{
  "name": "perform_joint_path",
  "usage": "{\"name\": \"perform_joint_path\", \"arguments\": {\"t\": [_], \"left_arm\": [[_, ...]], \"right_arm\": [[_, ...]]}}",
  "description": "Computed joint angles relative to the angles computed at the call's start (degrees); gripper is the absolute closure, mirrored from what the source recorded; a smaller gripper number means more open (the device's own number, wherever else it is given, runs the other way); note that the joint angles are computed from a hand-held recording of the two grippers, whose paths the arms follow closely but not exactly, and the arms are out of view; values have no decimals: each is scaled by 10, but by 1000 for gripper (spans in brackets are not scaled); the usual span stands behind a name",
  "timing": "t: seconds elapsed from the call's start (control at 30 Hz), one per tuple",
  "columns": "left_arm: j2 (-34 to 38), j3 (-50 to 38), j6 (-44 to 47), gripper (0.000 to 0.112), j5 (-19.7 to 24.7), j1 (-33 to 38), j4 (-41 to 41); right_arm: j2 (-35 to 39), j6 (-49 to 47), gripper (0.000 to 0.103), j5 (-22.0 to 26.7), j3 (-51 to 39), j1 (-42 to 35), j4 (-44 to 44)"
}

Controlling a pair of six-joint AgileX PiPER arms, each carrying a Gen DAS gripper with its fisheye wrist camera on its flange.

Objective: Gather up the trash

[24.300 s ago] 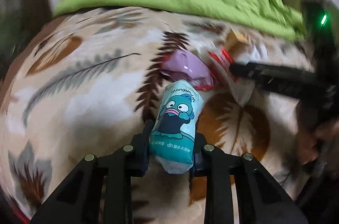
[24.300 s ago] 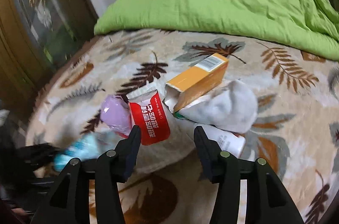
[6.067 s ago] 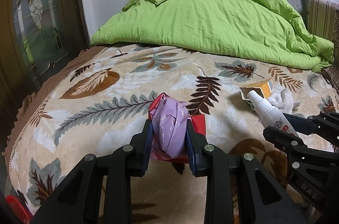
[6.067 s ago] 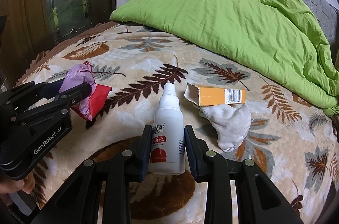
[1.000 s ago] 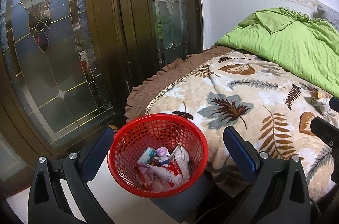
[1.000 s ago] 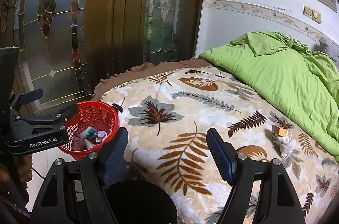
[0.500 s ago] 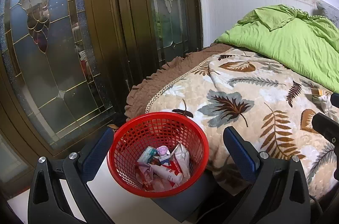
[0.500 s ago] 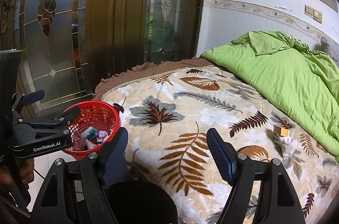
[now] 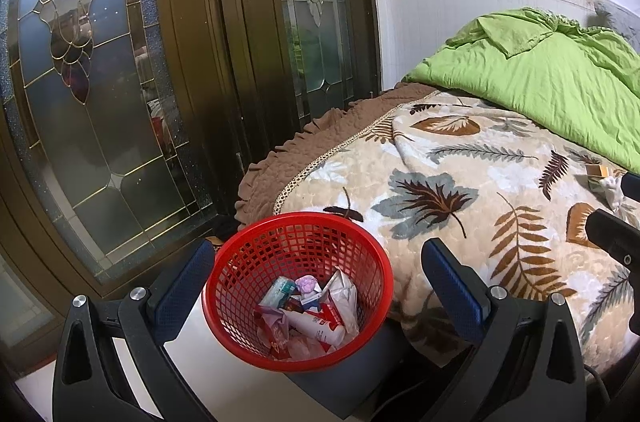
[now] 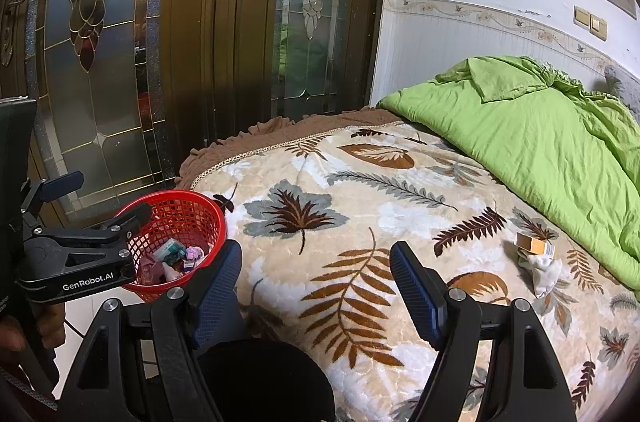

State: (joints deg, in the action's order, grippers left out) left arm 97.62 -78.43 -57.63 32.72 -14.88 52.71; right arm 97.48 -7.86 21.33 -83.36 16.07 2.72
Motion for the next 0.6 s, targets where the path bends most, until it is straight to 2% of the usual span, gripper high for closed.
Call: {"name": "perform_joint_path", "arguments": {"t": [0.6], "left_arm": [[40,-48,54,10,0,-4,-10]], "right_arm": [[2,-16,23,-6,8,-9,28]]}}
